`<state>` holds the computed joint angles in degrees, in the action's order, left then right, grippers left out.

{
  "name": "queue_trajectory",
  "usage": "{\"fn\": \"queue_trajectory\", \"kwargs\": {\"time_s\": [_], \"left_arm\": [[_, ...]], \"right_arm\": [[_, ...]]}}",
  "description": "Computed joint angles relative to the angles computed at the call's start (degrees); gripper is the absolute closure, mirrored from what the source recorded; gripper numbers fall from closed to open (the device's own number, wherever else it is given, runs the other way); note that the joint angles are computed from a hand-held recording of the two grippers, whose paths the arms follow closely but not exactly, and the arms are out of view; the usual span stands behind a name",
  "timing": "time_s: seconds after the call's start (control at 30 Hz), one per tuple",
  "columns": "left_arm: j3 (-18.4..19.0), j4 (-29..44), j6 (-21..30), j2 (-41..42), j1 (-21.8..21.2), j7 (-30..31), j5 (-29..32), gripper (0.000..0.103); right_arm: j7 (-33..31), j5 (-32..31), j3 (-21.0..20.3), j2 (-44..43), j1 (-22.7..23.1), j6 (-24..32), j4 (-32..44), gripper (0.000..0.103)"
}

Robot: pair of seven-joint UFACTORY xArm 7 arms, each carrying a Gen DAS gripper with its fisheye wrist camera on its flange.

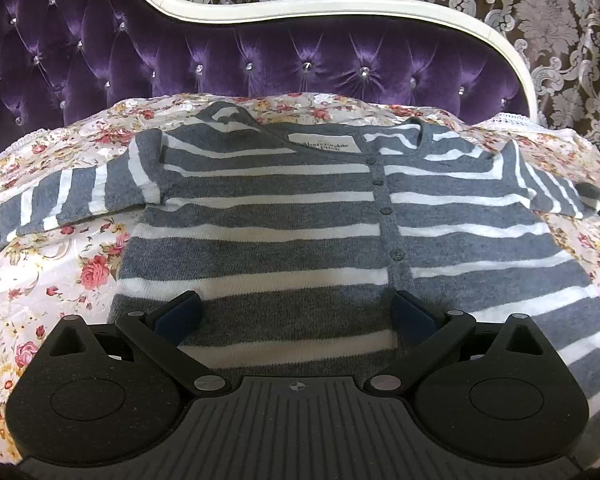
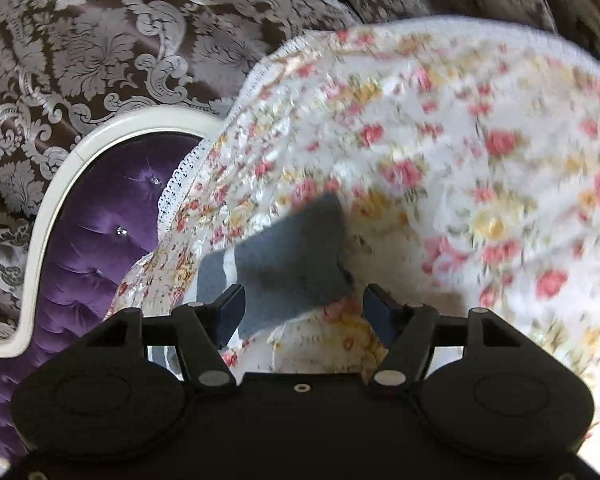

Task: Fold small clothes
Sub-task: 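Lift the cuff with the right gripper, fold sleeve across the body, release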

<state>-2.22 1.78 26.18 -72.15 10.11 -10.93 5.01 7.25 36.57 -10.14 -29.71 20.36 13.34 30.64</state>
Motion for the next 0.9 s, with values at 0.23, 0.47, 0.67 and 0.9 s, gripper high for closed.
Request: {"fn": "queue_trajectory", "kwargs": {"time_s": [0.23,0.47,0.67,0.9], "left_arm": [[0.0,0.0,0.0,0.0,0.0,0.1,-0.1,0.0],[3.1,2.4,3.1,1.2,-0.2,2.8,-1.1,0.002],[6.3,3.4,6.0,-1.5,3.0,6.3,-1.8,0.002],[9.6,4.0,5.5,-1.2,9.6,12.0,-0.8,0.002]], "right_arm": [[-1.6,2.7,-1.4,6.5,3.1,-5.1,3.2,0.076],[7.2,-12.7,9.2,6.1,-6.6,-1.8,7.2,0.09],[9.2,-18.6,12.4,5.4,-5.5,2.1,18.0,0.09],[7.0,-18.3,15.5,10.4,2.0,5.1,30.5,0.09]]}}
